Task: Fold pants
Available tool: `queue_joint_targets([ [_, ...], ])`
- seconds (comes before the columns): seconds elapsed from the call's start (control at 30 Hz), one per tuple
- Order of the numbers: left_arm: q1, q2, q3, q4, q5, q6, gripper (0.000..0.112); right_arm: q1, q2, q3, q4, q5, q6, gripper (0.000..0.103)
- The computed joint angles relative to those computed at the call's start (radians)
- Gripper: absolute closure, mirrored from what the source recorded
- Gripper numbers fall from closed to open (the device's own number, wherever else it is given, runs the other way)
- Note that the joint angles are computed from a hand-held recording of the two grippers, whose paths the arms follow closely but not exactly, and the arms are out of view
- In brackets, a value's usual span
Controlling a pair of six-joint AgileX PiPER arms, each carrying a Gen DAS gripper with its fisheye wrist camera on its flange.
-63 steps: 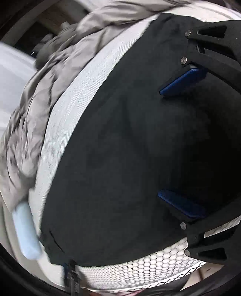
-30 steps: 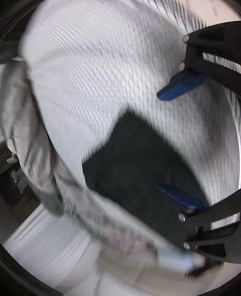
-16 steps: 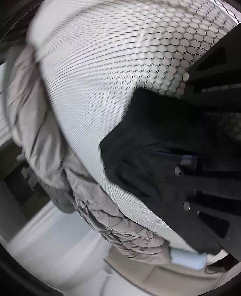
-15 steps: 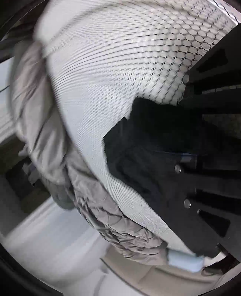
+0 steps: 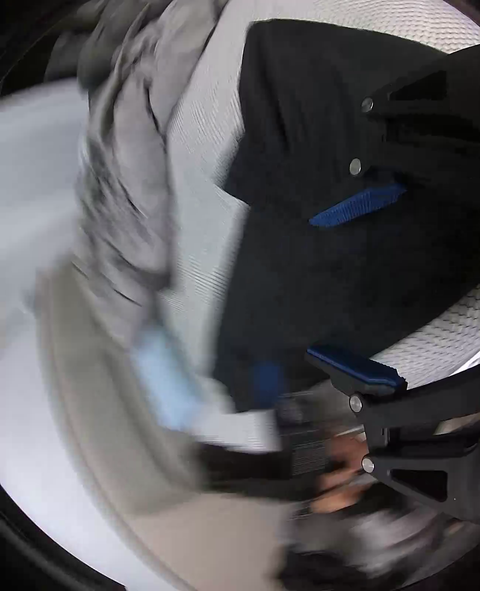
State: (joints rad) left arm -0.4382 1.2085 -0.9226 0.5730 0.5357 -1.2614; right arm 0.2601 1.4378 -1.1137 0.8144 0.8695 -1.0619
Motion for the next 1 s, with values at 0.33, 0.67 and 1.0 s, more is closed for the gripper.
queue_joint_targets([
  [0.33, -0.037, 0.109, -0.084, -0.225, -0.081, 0.269, 0.022, -0.439, -0.101, 0.15, 0.083, 0.035, -0.113, 0.019],
  [0.67, -0.179, 0.41, -0.388, -0.277, 0.072, 0.405, 0.038, -0.365, -0.001, 0.131, -0.194, -0.15, 0.148, 0.019],
  [1.0, 0.166, 0.66, -0.732, -0.989, 0.193, 1.047, 0.051, -0.404, 0.014, 0.083, -0.19, -0.118, 0.225, 0.019],
])
